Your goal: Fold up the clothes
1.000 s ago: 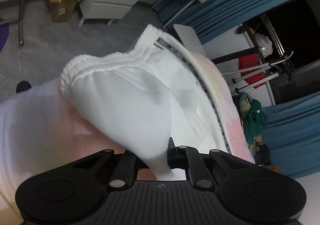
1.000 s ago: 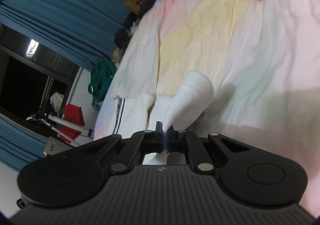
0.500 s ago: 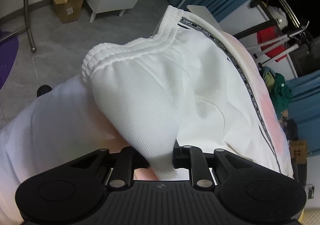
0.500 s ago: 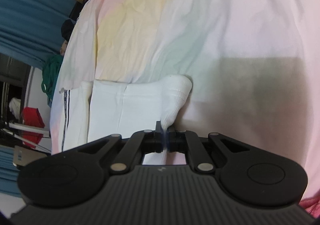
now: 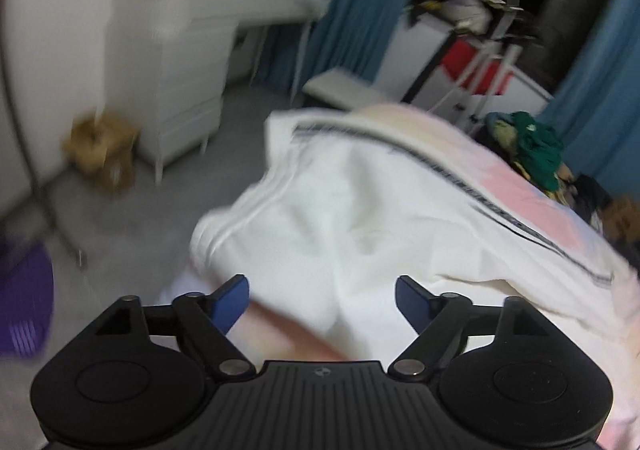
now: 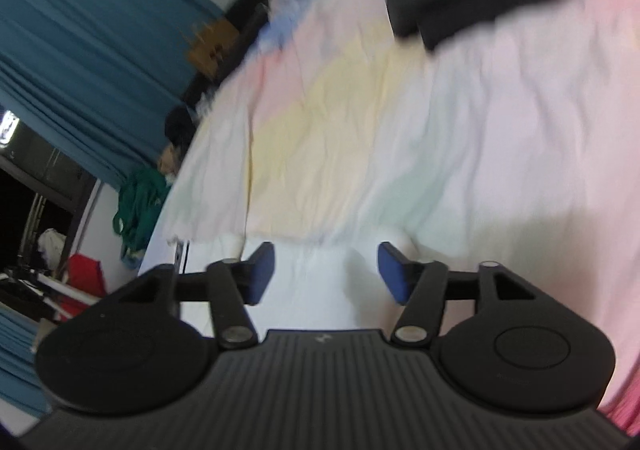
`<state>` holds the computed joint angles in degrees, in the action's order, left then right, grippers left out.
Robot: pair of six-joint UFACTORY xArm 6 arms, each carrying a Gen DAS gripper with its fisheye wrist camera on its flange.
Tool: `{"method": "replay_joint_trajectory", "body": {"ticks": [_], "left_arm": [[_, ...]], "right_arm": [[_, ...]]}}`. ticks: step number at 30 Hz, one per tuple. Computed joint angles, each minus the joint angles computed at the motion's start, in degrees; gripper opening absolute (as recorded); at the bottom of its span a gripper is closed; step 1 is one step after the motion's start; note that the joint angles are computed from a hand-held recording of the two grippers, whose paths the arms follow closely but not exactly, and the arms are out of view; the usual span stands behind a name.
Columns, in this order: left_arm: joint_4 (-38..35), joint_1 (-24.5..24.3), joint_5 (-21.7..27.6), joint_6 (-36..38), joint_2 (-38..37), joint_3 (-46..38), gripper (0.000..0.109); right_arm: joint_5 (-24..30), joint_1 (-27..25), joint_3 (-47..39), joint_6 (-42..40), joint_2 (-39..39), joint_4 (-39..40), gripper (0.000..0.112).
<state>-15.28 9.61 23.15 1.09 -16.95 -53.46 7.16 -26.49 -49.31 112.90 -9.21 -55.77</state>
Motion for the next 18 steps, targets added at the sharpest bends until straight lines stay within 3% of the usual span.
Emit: {"method": "replay_joint_trajectory", "body": {"ticks": [3, 5, 6, 9, 14, 15, 18], "left_arm": [[-3.22, -3.96, -2.01, 3.90, -0.63, 0.05, 0.085], [-4.19, -7.16, -4.23, 5.38, 0.34, -0.54, 0.087], [-3.16, -8.94, -5.40, 5.16, 1.75, -1.30, 0.088], [1.81, -13.88, -7.97, 3.38, 7.48, -5.05, 0.089], [10.84, -19.11, -8.09, -6.15, 20.17, -14.61, 0.089], [13.21, -19.61, -8.25, -9.31, 22.49, -16.21, 0.089], [18.84, -20.15, -9.08, -15.64, 27.92, -19.68, 0.089]], "right_arm": [[7.80, 1.35, -1.73, 11.37, -2.27, -14.19, 0.068], [8.26, 1.40, -2.52, 15.65, -2.57, -19.33, 0.068], [6.00, 0.78, -3.25, 16.90, -1.90, -21.39, 0.068], [-7.61, -2.11, -8.74, 24.18, 4.03, -30.52, 0.068], [-33.16, -4.55, -29.14, 34.67, 25.71, -38.07, 0.068], [-36.24, -4.51, -33.65, 36.66, 29.89, -39.38, 0.068], [-38.96, -3.49, -47.66, 44.72, 40.21, -47.17, 0.067]]}}
